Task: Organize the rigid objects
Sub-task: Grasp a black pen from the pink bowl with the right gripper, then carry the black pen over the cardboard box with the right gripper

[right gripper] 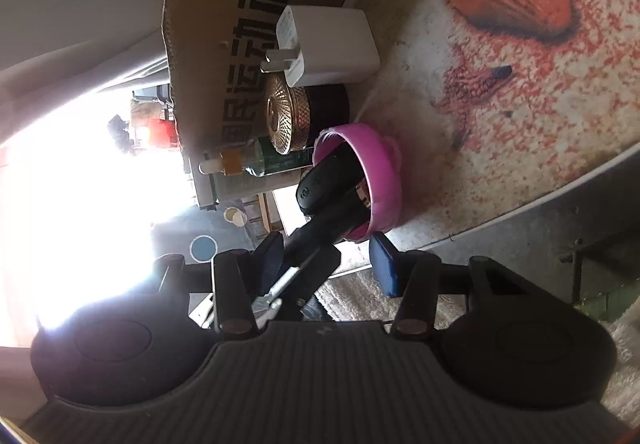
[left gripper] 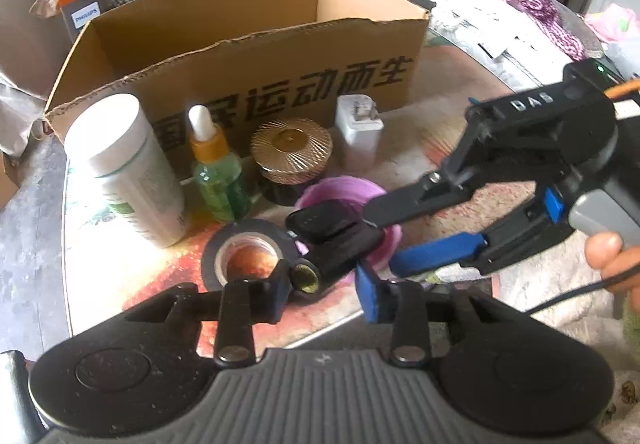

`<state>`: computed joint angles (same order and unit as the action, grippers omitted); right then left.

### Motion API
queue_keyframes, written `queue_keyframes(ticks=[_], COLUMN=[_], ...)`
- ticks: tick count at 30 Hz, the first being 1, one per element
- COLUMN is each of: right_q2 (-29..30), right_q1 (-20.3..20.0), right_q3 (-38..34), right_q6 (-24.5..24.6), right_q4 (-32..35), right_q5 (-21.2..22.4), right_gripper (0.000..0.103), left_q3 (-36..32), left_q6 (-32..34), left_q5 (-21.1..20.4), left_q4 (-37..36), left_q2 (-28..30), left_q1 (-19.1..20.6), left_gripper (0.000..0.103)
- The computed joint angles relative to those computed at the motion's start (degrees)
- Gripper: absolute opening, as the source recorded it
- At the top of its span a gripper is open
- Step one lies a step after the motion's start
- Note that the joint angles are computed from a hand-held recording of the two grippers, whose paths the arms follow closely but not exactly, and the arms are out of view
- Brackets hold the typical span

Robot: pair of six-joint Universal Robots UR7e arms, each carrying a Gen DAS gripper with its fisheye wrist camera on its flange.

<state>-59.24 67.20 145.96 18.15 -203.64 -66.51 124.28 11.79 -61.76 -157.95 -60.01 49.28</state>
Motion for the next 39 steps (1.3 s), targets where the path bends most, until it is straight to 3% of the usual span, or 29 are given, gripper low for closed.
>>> queue_keyframes(ticks=[5, 19, 28, 39], right_q2=[-1.46, 2.01, 2.84, 1.00], right_q1=[-0.87, 3.95, 2.68, 3.43], right_q3=[1.05, -1.76, -0.63, 1.98], right_q6=[-0.87, 1.89, 1.32, -0.26], right_q4=[0.32, -1.11, -4.08, -8.30], right_q5=[0.22, -4.73, -2.90, -0.40], right_gripper=[0.048, 0.037, 0.030, 0.030], left_q3=[0.55, -1.59, 1.48, 5.11], left_q6=[0.04, 0.12, 3.26, 5.74], left_q5=[-1.57, -1.46, -1.31, -0.12], left_q4=[0.35, 3.48, -0.57, -7.09], left_q2=[-0.40, 2.04, 0.23, -3.17], left_q1=[-0.37, -0.17, -1.87, -4.83], left_gripper=[0.028, 0.024, 0.023, 0.023])
